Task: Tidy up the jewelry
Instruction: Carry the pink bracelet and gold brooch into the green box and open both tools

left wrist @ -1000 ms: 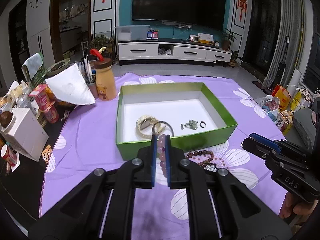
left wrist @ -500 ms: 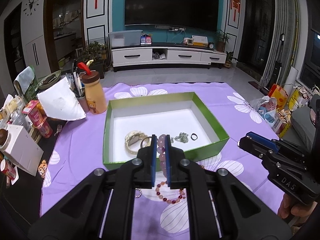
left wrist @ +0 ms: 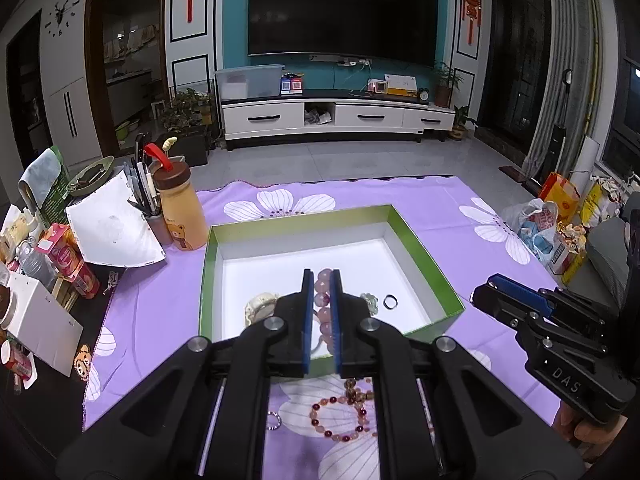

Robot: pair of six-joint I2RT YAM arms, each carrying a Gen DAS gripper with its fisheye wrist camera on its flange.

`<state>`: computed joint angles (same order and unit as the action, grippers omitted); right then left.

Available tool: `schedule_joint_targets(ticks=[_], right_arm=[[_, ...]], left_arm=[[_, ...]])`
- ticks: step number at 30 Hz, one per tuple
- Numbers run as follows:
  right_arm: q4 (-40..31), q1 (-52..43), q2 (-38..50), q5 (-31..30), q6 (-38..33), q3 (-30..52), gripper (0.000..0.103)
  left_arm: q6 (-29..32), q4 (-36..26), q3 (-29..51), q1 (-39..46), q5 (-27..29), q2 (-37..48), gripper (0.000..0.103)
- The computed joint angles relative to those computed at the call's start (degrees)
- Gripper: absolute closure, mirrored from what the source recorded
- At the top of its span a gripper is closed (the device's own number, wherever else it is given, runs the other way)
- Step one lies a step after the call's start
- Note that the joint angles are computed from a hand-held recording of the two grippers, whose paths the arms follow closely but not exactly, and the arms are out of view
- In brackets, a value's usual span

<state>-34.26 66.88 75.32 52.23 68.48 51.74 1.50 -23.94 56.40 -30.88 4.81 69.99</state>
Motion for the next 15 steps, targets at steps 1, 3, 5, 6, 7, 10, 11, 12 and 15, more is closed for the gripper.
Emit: schedule_joint_targets(ticks=[1,3,5,6,7,10,11,12,15], right_arm=[[0.5,-0.5,0.0,-0.3,-0.7,-0.1,0.081],[1.4,-1.5,0.0,-1.0,-1.7,-0.3,0.081],[2.5,-2.7,0.1,-1.8,-3.0,-0.6,0.081],[3.3,-3.5,0.2,-2.6,-3.8,-0.8,0.081],[3.9,-4.2,0.2,-3.3,-4.5,-1.1,0.081],[5.0,-5.9,1.2,-5.1,-6.0,-1.2,0.081],[5.4,-6.4,1.5,-5.5,-6.4,-1.1,0.081],[5.7,-6.9,1.9,-6.0,-6.8,-1.1,0.082],[6.6,-8.4,2.8,-7.3,-7.9,-0.8,0.082]], left_arm=[[0.0,0.1,0.4,0.1,-0.1,0.6,0.096],[0.0,0.5,1.1,0.2,-0.3,1.7,0.096],[0.0,0.9,2.0,0.3,-0.4,3.2,0.096],[0.0,1.1,2.2,0.4,-0.4,3.6,0.096],[0.0,1.2,2.8,0.5,-0.5,4.6,0.096],[0.3,1.8,3.7,1.0,-0.7,6.7,0.096],[0.4,2.0,4.1,1.1,-0.8,7.4,0.096],[0.5,2.1,4.4,1.2,-0.9,8.1,0.096],[0.7,2.6,5.6,1.1,-1.5,10.4,0.096]])
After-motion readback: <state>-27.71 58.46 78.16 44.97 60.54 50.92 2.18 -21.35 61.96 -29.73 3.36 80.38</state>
